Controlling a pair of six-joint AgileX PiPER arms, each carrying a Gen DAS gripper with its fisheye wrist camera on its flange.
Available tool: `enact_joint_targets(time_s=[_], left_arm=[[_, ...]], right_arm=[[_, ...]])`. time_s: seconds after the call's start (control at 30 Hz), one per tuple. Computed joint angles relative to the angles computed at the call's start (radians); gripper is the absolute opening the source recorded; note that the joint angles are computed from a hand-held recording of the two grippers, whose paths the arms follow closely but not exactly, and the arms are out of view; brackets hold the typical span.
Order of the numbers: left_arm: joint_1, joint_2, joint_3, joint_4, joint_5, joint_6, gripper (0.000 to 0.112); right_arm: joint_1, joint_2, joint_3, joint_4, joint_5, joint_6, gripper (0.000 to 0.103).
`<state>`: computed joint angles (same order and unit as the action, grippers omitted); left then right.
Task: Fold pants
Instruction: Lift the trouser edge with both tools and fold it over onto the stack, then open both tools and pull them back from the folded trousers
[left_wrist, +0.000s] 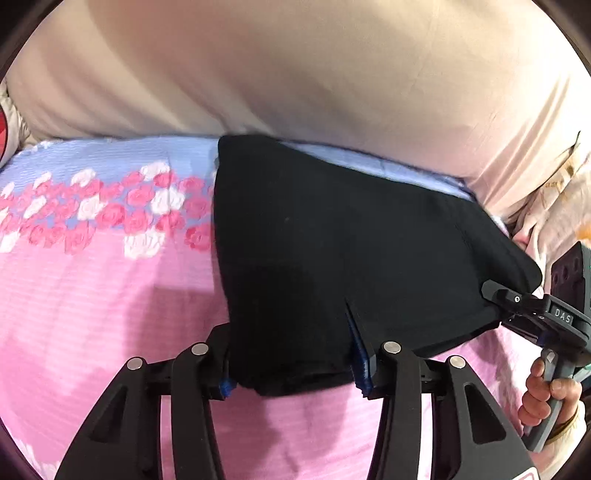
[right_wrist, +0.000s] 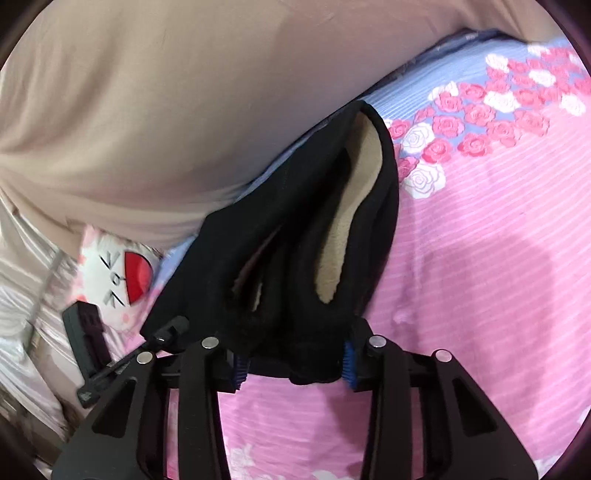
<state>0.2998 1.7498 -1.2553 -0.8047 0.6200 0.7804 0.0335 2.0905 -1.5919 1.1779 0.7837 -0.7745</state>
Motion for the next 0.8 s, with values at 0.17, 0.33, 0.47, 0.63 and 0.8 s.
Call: enact_joint_targets(time_s=[0.17, 0.33, 0.47, 0.63, 0.8], left_arm=[[0.006, -0.007, 0.019, -0.022, -0.019, 0.008, 0.052], [0.061, -0.23, 0.157, 0.13, -0.113, -0.078, 0.052], [0.006, -0.366, 0.144, 0.462, -0.145, -0.319, 0.054], [-0.201, -0.194, -0.07, 0.637, -0.12, -0.509, 0.07], [-0.2, 0.134, -0.25, 0.838, -0.048, -0.819, 0.081]], right_arm=[[-0.004, -0.001, -0.02, -0.001, 0.033, 0.003, 0.047], [-0.127, -0.25, 0.302, 0.162, -0.065, -0.152, 0.07], [-0.093, -0.471, 0.445, 0.111, -0.245, -0.217, 0.047], [0.174, -0.418, 0.296, -0.318, -0.362, 0.095, 0.044], [0.18, -0.195, 0.17, -0.577, -0.438, 0.288, 0.025]])
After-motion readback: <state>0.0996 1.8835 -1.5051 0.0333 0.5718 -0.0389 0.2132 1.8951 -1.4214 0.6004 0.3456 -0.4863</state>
